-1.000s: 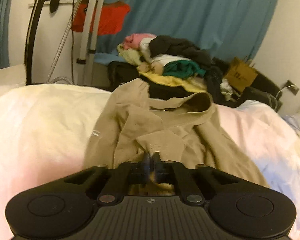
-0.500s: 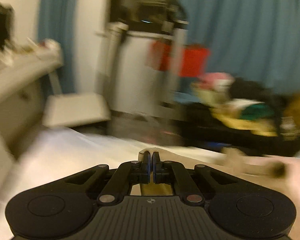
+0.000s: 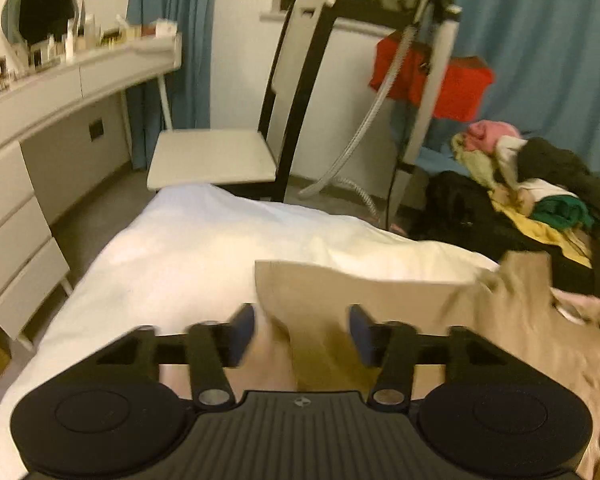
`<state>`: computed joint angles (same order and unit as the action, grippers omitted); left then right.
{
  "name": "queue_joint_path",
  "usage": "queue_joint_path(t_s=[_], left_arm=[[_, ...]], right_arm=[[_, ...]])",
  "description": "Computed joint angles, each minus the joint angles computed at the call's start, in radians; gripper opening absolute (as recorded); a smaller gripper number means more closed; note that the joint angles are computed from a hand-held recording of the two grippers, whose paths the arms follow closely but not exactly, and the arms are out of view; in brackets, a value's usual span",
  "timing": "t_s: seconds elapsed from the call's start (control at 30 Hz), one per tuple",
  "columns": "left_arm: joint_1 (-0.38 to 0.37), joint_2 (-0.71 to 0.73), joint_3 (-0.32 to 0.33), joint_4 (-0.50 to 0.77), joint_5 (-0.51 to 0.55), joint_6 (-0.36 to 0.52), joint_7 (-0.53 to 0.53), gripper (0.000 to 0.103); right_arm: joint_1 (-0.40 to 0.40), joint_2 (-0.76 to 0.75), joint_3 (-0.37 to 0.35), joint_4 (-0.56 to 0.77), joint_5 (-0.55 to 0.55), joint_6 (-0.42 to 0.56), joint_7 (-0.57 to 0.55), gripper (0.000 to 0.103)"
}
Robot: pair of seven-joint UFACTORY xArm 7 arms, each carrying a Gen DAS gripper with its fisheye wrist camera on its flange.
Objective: Fold clothes
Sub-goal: 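Release the hem with the left gripper while the right gripper grasps the sleeve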
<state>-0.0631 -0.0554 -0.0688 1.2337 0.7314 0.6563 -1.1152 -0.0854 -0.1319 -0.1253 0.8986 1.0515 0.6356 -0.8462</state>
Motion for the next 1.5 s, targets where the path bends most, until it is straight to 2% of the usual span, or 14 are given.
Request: queue_joint_path(t_s=[0.07, 0.13, 0.17, 0.33, 0.5, 0.6, 0.77, 0.83, 0.9, 0.97, 1.23, 1.37, 1.5], left_arm=[[-0.023, -0.081, -0.038, -0.074, 0.075, 0.001, -0.056, 0.064], [-0.041, -0.154, -0.095, -0.13, 0.118, 0.022, -0.111, 0.073], [-0.05, -0.193, -0.126, -0.16, 0.13, 0.027, -0.143, 0.074], [-0.111, -0.338, -0.305, -0.241, 0.105, 0.097, -0.259, 0.078], [-0.16, -0.345, -0.462, -0.235, 0.108, 0.142, -0.427, 0.08], [-0.196, -0.346, -0.512, -0.25, 0.119, 0.169, -0.512, 0.081], [-0.248, -0.384, -0.511, -0.328, 0.114, 0.175, -0.556, 0.081], [-0.259, -0.4, -0.488, -0.365, 0.102, 0.133, -0.558, 0.081], [-0.255, -0.414, -0.48, -0.391, 0.1, 0.109, -0.557, 0.081], [-0.24, -0.411, -0.498, -0.389, 0.109, 0.124, -0.552, 0.081], [-0.216, -0.406, -0.503, -0.396, 0.149, 0.1, -0.582, 0.083], [-0.216, -0.401, -0.486, -0.405, 0.137, 0.075, -0.584, 0.083], [-0.21, -0.387, -0.487, -0.408, 0.138, 0.068, -0.598, 0.083]], right_arm=[[0.004, -0.014, 0.002, -0.009, 0.01, -0.015, -0.023, 0.09], [0.01, -0.031, 0.0, -0.02, 0.027, -0.028, -0.051, 0.089], [0.014, -0.042, -0.004, -0.028, 0.04, -0.032, -0.07, 0.089], [0.04, -0.112, -0.028, -0.072, 0.12, -0.061, -0.183, 0.089], [0.067, -0.207, -0.064, -0.128, 0.215, -0.081, -0.332, 0.088], [0.087, -0.282, -0.077, -0.173, 0.253, -0.103, -0.404, 0.088], [0.124, -0.367, -0.101, -0.224, 0.31, -0.136, -0.501, 0.088], [0.132, -0.368, -0.111, -0.224, 0.327, -0.143, -0.513, 0.088], [0.134, -0.36, -0.118, -0.22, 0.342, -0.142, -0.513, 0.088], [0.131, -0.349, -0.124, -0.214, 0.356, -0.134, -0.514, 0.088], [0.096, -0.275, -0.118, -0.18, 0.417, -0.091, -0.518, 0.071], [0.051, -0.183, -0.123, -0.118, 0.457, -0.034, -0.458, 0.066], [-0.017, -0.014, -0.13, 0.002, 0.474, 0.036, -0.313, 0.065]])
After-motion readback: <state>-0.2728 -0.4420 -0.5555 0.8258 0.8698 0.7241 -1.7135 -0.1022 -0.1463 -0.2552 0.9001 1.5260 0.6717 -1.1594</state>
